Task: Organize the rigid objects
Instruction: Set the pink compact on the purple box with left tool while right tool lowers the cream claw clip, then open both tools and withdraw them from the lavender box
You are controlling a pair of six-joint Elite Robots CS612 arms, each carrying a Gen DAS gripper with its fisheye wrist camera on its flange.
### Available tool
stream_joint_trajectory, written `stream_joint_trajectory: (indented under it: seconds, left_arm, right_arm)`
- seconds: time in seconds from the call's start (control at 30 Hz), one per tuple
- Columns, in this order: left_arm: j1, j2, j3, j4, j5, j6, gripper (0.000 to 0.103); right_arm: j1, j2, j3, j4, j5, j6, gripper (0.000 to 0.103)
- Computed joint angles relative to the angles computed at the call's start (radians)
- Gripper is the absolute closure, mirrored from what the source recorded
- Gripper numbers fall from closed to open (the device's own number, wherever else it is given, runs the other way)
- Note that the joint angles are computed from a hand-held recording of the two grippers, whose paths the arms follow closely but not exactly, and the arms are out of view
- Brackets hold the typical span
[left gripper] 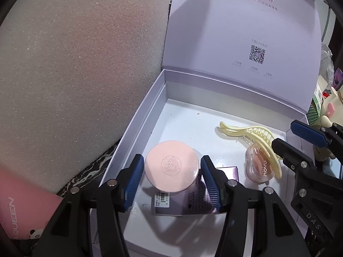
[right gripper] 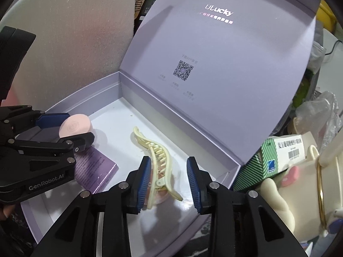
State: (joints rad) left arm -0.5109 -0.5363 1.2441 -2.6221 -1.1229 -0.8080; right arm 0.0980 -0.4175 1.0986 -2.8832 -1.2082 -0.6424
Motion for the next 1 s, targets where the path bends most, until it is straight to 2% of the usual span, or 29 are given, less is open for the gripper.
stream_joint_trajectory:
  seconds: [0.07, 0.17, 0.43, 0.67, 1.0]
  left_arm:
    - [-0.003, -0.006, 0.011, -0.01, 0.009, -0.003, 0.034]
    - [-0.006, -0.011, 0.017, -0.023, 0.021, -0.003, 0.025]
    - [-0.011, -0.031, 0.041, -0.06, 0.035, -0.002, 0.025]
    - [-0.034, -0.067, 0.083, -0.103, 0.087, 0.008, 0.025]
    - [-0.067, -0.116, 0.141, -0.203, 0.156, 0.065, 0.025]
  right_arm:
    - [-0.002, -0.005, 0.006, -0.004, 0.001, 0.009, 0.064]
    - [-0.005, -0.014, 0.018, -0.018, -0.001, 0.013, 0.064]
    - [-0.019, -0.041, 0.055, -0.054, 0.019, 0.017, 0.064]
    - [-0.041, -0.075, 0.096, -0.094, 0.05, 0.019, 0.064]
    - [-0.067, -0.129, 0.172, -0.183, 0.092, 0.032, 0.061]
